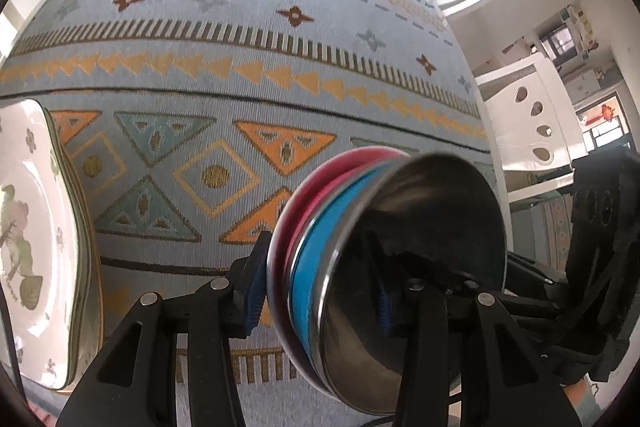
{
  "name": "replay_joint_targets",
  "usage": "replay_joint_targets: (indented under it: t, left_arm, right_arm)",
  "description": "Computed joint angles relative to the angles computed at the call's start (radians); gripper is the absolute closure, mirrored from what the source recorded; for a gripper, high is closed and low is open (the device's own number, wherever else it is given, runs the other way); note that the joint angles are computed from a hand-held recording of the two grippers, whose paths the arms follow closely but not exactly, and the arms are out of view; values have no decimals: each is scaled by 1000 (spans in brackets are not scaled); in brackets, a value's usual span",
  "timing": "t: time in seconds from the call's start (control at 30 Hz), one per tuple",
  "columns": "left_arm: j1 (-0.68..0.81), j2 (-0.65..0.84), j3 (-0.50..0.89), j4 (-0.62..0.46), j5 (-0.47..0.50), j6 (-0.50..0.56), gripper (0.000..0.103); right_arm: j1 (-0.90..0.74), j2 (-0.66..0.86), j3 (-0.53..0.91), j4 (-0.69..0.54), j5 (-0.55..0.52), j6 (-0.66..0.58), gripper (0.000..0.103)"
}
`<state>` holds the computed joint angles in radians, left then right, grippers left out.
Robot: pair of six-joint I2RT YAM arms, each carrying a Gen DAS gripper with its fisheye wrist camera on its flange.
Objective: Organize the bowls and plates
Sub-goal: 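Carry the tilted bowl stack with both tools toward the plate stack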
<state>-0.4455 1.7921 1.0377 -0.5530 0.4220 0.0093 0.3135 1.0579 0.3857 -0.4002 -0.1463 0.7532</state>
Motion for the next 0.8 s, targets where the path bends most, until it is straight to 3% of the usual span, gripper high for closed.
replay_joint_targets:
  t: [0.17,0.43,0.8]
  left_arm:
    - [-6,18,49,-13,-12,-9,61]
    - [-26,56,76,1,-57,-54,63]
    - [-2,89,100,-30,-21,-27,61]
  right_arm:
    - [4,3,26,-24,15,-52,58]
    - [-70,35,-1,49,-56,-80,58]
    - [-78,91,19,66,-75,-71,58]
